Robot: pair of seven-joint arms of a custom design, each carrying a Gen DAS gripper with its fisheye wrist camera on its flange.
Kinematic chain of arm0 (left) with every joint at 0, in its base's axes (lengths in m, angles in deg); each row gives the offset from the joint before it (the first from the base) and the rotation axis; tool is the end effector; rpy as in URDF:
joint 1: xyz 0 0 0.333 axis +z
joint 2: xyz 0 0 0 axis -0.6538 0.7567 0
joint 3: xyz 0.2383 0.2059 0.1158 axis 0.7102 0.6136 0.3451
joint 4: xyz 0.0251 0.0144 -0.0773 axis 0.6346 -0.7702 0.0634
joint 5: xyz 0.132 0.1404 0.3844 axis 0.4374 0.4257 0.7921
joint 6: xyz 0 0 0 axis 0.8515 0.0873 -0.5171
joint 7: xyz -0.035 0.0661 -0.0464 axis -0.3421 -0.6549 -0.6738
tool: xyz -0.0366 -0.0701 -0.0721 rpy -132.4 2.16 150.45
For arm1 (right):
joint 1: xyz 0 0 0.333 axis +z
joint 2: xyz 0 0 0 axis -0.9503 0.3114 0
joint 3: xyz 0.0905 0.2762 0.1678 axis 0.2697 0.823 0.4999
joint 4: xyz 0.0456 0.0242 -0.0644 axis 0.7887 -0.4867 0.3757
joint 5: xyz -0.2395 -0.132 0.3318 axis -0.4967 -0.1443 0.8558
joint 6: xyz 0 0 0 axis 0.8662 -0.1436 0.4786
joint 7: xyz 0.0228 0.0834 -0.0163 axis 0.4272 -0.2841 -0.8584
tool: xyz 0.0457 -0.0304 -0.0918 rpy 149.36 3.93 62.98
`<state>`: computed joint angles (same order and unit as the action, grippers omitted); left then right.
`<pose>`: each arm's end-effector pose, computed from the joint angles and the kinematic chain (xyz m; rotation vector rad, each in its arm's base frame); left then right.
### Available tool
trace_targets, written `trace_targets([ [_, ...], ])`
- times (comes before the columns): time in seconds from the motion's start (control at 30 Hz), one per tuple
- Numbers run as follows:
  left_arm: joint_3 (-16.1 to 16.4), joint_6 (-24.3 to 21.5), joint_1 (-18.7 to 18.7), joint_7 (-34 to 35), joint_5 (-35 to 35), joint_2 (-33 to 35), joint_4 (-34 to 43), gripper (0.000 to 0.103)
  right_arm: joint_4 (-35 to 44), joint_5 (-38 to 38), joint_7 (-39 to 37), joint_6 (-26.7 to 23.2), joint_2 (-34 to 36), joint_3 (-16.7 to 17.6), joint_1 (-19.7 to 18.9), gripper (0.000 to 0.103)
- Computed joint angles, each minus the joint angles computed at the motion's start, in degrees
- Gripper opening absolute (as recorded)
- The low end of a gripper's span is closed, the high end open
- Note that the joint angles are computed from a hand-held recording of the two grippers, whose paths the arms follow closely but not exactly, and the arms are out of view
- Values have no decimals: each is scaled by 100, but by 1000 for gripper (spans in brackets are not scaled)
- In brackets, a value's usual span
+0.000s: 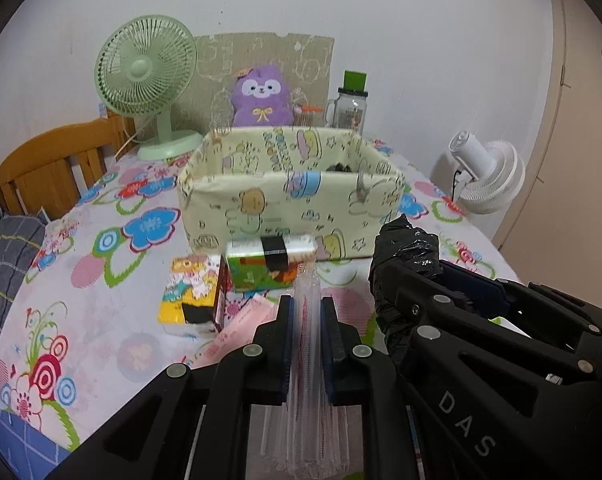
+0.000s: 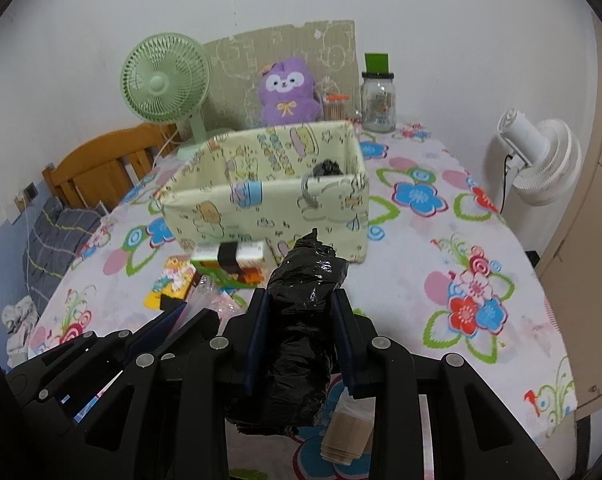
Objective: Organize soft objects
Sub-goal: 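Carry the straws and black bundle over the box with both grippers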
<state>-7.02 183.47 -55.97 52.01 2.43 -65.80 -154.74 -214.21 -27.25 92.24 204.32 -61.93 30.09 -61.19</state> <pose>0.5221 -0.3176 0.4264 -1.6630 1.8378 -0.9205 0.5542 0.1589 0.4384 -1.7736 1.6099 -0.5651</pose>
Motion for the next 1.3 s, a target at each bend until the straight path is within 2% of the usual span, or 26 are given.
trace_targets([
  [0.37, -96, -90, 78, 71, 20, -296, 43, 10, 42, -285, 265, -20, -304, 245, -269, 35],
  [0.73, -169, -156, 159, 271, -56, -381, 211, 10, 223, -187, 180, -58, -389, 341, -372, 35],
  [1.0, -160, -230, 168, 400, -58, -305, 447, 10, 474, -119, 73, -43, -284, 303, -355, 35],
  [1.3, -47, -290, 105, 607, -104, -22, 868, 10, 939, -67, -77, -62, 54, 56, -155, 35],
])
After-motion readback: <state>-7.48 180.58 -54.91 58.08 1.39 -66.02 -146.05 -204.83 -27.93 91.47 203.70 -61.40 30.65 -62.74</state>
